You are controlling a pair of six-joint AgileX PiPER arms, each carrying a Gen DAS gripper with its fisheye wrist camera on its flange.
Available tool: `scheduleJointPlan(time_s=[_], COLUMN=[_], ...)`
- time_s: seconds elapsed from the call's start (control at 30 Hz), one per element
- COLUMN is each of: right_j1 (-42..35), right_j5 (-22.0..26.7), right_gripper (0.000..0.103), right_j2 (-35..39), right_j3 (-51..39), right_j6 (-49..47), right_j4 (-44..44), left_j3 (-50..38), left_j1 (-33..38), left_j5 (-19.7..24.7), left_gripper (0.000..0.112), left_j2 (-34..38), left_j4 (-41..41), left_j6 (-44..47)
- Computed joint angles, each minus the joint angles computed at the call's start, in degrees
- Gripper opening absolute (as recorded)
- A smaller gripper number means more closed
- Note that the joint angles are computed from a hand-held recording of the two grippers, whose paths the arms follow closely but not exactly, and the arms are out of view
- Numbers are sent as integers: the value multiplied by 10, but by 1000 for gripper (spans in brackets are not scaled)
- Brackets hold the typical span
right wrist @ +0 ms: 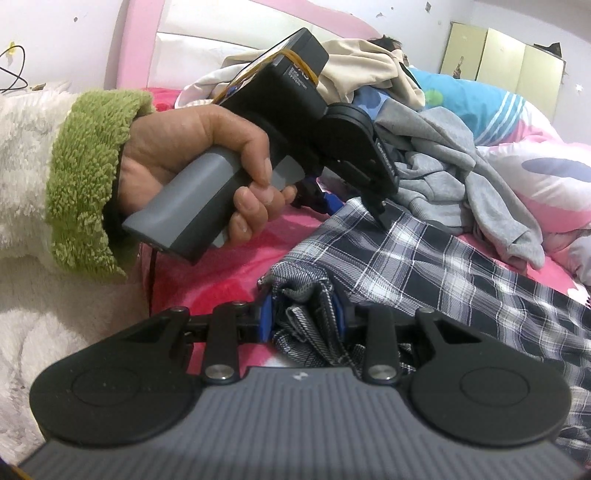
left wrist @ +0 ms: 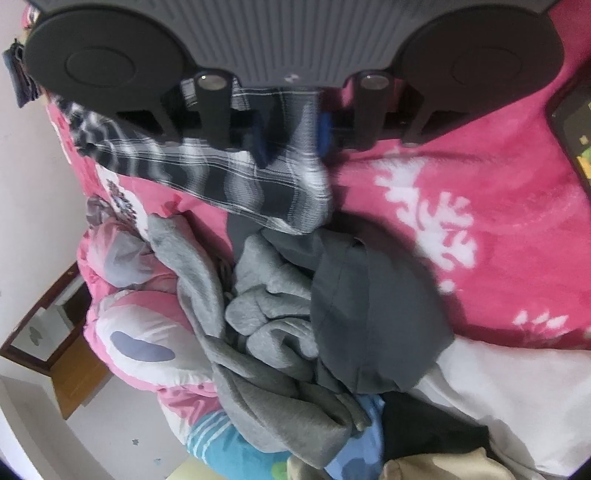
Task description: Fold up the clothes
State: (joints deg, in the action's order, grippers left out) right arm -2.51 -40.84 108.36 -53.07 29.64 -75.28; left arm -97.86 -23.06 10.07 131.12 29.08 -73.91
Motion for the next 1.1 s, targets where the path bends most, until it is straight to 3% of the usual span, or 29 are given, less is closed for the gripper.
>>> scheduleJointPlan(time_s=[0.07, 0.3, 0.47, 0.57, 0.87, 1.1], right_j1=[-1, -8, -23, -34, -82, -124], right_j5=[-4, -14, -35, -49, -98, -131], right_gripper=[28, 21, 20, 20, 18, 18], right_j2=[-4, -20, -30, -36, -42, -41], right_j3=[5, 7, 2, -2, -18, -28], right_j6=[1, 32, 65, 82, 127, 135], right_j4=[10, 16, 10, 10, 23, 57], left_j3=[7, 18, 23, 16, -42, -150], left_j1=[3, -4, -11, -17, -43, -66], left_j5=[-7, -7, -9, -2, 45, 89], left_gripper=[14, 6, 6, 6, 6, 6], left_j2=[-3, -17, -32, -38, -36, -5], left_j4=[-7, 116, 214, 233, 204, 121], left_j6=[-4, -143, -248, -268, -217, -104])
